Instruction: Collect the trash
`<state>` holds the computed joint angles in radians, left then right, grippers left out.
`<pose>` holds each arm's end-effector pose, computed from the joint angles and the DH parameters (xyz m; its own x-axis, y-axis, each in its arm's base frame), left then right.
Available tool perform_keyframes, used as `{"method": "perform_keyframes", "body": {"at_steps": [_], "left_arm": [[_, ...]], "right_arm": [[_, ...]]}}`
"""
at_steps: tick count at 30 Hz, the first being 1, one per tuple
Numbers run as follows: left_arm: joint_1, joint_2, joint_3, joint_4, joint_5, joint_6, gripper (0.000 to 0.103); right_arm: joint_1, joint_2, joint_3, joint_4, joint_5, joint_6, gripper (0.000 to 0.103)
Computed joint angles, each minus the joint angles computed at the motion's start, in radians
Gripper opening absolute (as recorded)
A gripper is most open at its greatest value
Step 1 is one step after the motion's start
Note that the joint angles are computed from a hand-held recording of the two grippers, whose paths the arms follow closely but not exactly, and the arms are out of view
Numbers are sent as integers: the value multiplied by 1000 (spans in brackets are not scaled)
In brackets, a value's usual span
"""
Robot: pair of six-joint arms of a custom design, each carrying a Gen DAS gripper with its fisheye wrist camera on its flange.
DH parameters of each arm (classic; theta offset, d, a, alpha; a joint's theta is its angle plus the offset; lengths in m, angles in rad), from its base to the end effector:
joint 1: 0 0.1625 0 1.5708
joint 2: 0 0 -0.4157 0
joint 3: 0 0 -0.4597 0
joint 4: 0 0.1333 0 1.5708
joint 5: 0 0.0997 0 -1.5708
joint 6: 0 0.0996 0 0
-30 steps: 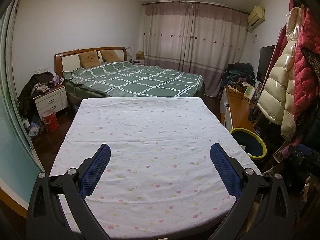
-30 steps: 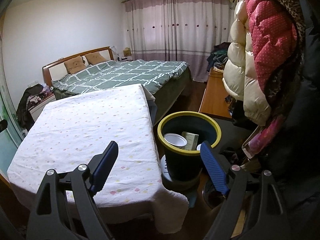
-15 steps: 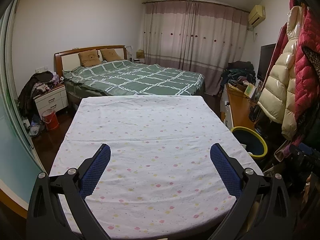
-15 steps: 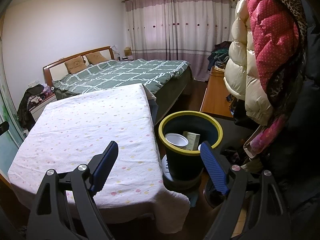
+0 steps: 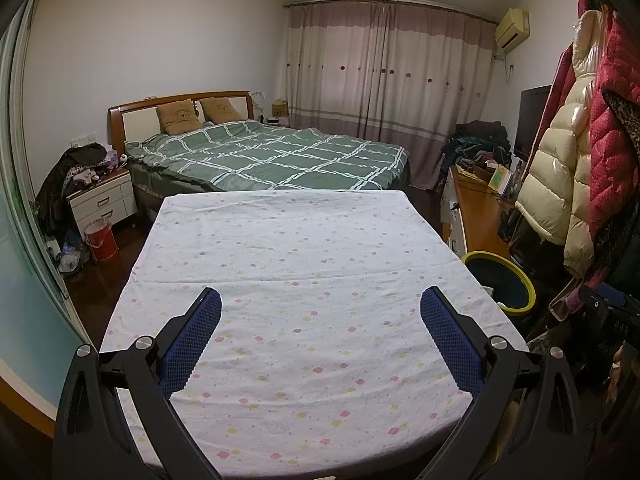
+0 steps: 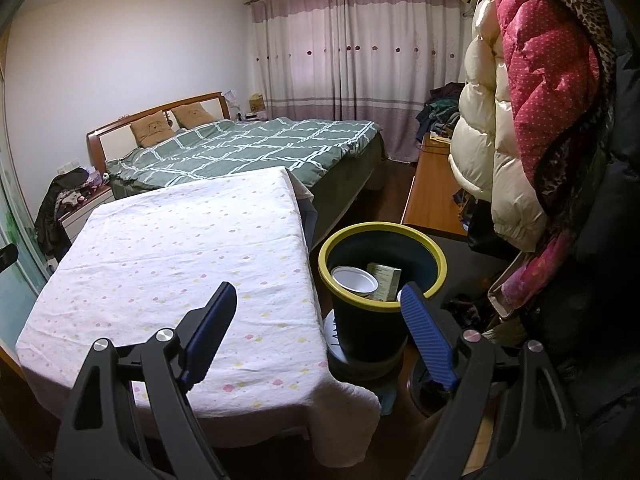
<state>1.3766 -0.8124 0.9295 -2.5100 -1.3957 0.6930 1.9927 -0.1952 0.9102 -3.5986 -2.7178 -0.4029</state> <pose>-0.0224 -0.8947 0.4168 -0.6784 0.4765 -0.5592 0.7340 0.4724 -0.4878 0.3746 -0.7307 0.0277 -0.6362 0.4935 0.5931 -0.3847 0.4634 -0.7983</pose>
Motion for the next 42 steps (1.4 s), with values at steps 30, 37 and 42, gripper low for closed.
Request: {"method": "perform_keyframes", "body": {"at_steps": [30, 37, 42], "left_arm": [[5, 7, -10, 14, 1, 6, 98], [5, 5, -8, 17, -1, 6, 98], [5, 5, -7, 16, -1, 7, 98]], "right_arm": [[-4, 4, -6, 18, 4, 17, 80], [-4, 5, -7, 18, 4, 18, 80], [-4, 4, -6, 20, 4, 21, 80]]}}
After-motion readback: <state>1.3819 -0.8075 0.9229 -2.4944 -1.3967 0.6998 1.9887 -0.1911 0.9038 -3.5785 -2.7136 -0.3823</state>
